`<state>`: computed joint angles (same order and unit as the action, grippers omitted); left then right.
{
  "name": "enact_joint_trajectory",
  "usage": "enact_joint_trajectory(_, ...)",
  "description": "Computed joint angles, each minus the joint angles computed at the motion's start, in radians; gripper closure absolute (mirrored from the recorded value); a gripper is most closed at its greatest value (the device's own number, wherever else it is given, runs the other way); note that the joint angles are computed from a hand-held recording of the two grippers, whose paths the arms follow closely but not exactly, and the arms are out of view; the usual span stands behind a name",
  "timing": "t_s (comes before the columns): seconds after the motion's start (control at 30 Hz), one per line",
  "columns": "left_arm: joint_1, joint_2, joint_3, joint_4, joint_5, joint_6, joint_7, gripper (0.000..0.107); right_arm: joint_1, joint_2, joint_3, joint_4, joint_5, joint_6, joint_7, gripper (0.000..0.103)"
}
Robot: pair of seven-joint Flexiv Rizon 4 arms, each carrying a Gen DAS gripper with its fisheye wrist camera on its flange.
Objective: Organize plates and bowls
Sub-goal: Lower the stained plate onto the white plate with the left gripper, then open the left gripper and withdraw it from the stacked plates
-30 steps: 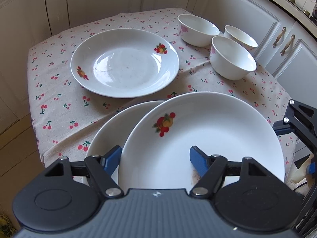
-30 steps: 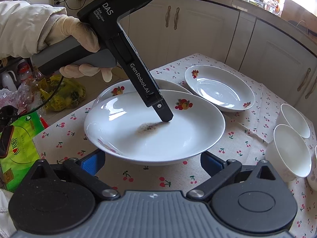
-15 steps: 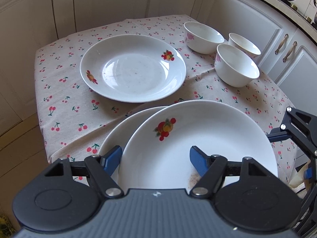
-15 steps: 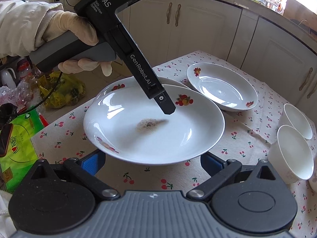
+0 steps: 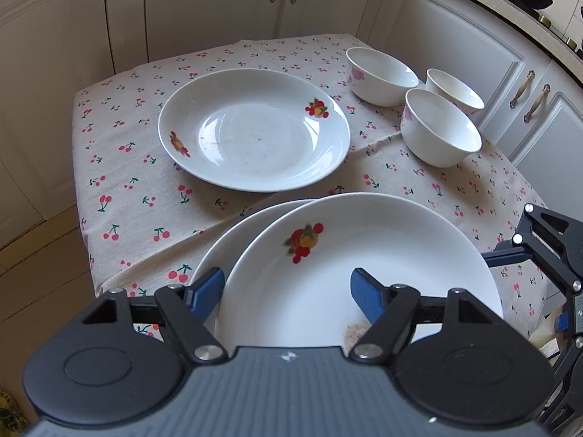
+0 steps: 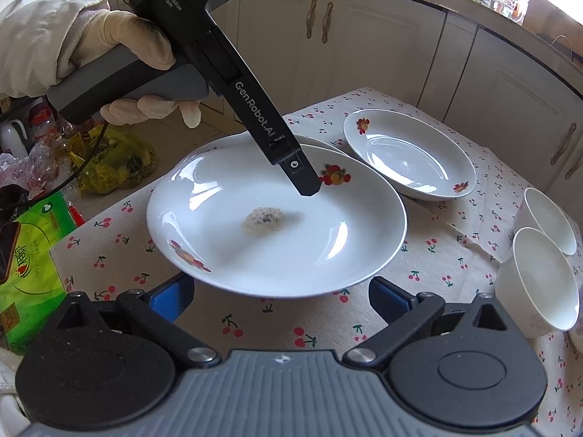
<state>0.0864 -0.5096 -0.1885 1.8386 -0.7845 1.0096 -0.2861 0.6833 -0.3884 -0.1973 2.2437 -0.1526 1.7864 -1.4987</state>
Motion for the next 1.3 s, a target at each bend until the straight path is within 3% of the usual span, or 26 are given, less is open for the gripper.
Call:
enact_joint_trajectory(0.57,-0.001,0.021,-0.009,0.026,-0.021,0.064,0.007,0.026,0.067,0.026,-0.062,0.040,0.067,0.031,-0.030,0.000)
enact_joint_trajectory(0.7,0.005,0.033,-0.020,0.029,-0.056,0.039,0.025,0.024,0.097,0.030,-0.090,0.048,0.092,0.038,-0.043,0.000)
enact_joint_trajectory(1.07,-0.028,0.095,-0.058,0.090,-0.347,0.151,0.296,0.018,0.129,0.045,-0.139,0.050,0.150,0.063,-0.090,0.000)
enact_joint_trajectory(1.3,-0.065,0.064,-0.029,0.026,-0.427,0.170,0.330,0.015,0.059,0.024,-0.117,-0.013,0.162,0.075,-0.112,0.000)
